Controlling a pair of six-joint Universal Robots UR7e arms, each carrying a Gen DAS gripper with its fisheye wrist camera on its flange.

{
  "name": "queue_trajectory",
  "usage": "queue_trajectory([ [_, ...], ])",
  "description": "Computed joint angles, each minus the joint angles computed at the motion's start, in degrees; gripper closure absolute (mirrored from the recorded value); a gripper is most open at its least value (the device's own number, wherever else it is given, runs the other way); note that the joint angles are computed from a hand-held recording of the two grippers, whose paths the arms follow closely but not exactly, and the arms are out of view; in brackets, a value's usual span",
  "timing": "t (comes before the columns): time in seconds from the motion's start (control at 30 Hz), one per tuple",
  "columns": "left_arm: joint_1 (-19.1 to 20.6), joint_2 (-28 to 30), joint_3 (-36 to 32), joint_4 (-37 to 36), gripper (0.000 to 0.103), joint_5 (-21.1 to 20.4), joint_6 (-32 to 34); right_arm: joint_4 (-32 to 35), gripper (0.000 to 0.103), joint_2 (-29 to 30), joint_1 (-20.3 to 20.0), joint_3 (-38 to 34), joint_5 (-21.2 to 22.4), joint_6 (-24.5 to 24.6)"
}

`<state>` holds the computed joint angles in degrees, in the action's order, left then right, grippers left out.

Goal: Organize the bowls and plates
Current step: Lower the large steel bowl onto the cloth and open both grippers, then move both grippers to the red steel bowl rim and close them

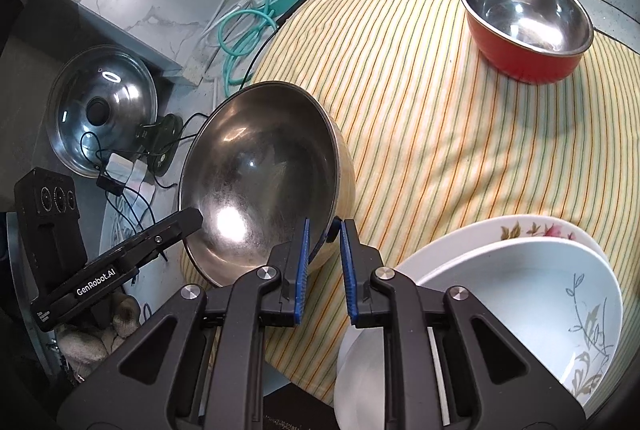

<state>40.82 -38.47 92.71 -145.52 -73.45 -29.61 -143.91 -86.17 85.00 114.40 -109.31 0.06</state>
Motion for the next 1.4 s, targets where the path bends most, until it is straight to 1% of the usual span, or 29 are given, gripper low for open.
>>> queue_trajectory([
  [0.3,-0.65,-1.72,2.57,-0.2,0.081,-0.29,-1.32,0.86,0.087,-2.09,-0.41,2.0,1.37,-0.13],
  [0.47,-0.81,-1.82,2.49,0.95,0.081,-0.34,-1.29,0.94,0.083,-2.75,-0.32,2.5,1.73,-0.93],
  [0.5,-0.87,-1.86,2.49,1.11,0.081,-0.32,-1.37,0.73,0.081,-2.88,-0.21,2.65,1.57,-1.12],
  [0.53,-0.93,-1.86,2.42,1.3,0.078,-0.31,-1.55,0.42,0.077,-3.09,-0.1,2.79,1.72,-1.57],
  [0.57,-0.98,-1.87,2.35,1.36,0.077,-0.33,-1.44,-0.04,0.068,-3.15,0.07,2.93,1.69,-1.74],
  [0.6,-1.18,-1.86,2.24,1.58,0.076,0.19,-1.22,-0.71,0.055,-3.24,0.39,3.07,1.32,-2.04],
  [0.63,-1.39,-1.86,2.11,1.86,0.071,0.76,-1.07,-1.8,0.043,-3.35,0.83,3.31,0.72,-2.54],
  [0.67,-1.54,-1.89,1.99,2.17,0.063,1.19,-1.18,-2.98,0.038,-3.47,1.35,3.54,-0.04,-3.04],
  [0.73,-1.87,-2.04,1.98,1.66,0.059,1.98,-0.89,-4.51,0.026,-3.85,1.99,3.81,-0.79,-3.49],
  [0.8,-2.24,-2.0,1.63,1.88,0.054,3.25,-0.47,-5.22,0.021,-4.45,2.4,3.82,-1.2,-3.53],
  [0.83,-2.43,-1.96,1.24,2.29,0.048,3.79,-0.47,-5.74,0.021,-4.83,2.59,3.89,-1.41,-3.71],
  [0.87,-2.52,-1.88,0.87,2.47,0.046,4.16,-0.4,-6.12,0.02,-5.07,2.89,3.89,-1.85,-3.81],
  [1.0,-3.21,-1.29,-0.66,2.39,0.046,5.03,1.55,-6.95,0.018,-6.48,3.99,3.93,-4.49,-4.73],
  [1.1,-3.53,-0.3,-2.32,2.29,0.043,4.43,3.27,-7.62,0.018,-8.03,4.34,4.18,-6.22,-5.14],
  [1.23,-4.08,1.5,-4.73,1.84,0.043,3.52,5.56,-7.65,0.018,-11.05,3.61,4.33,-7.09,-5.32],
  [1.4,-4.51,4.05,-8.15,1.88,0.043,1.44,7.97,-7.99,0.018,-13.91,2.53,3.97,-8.48,-6.25],
])
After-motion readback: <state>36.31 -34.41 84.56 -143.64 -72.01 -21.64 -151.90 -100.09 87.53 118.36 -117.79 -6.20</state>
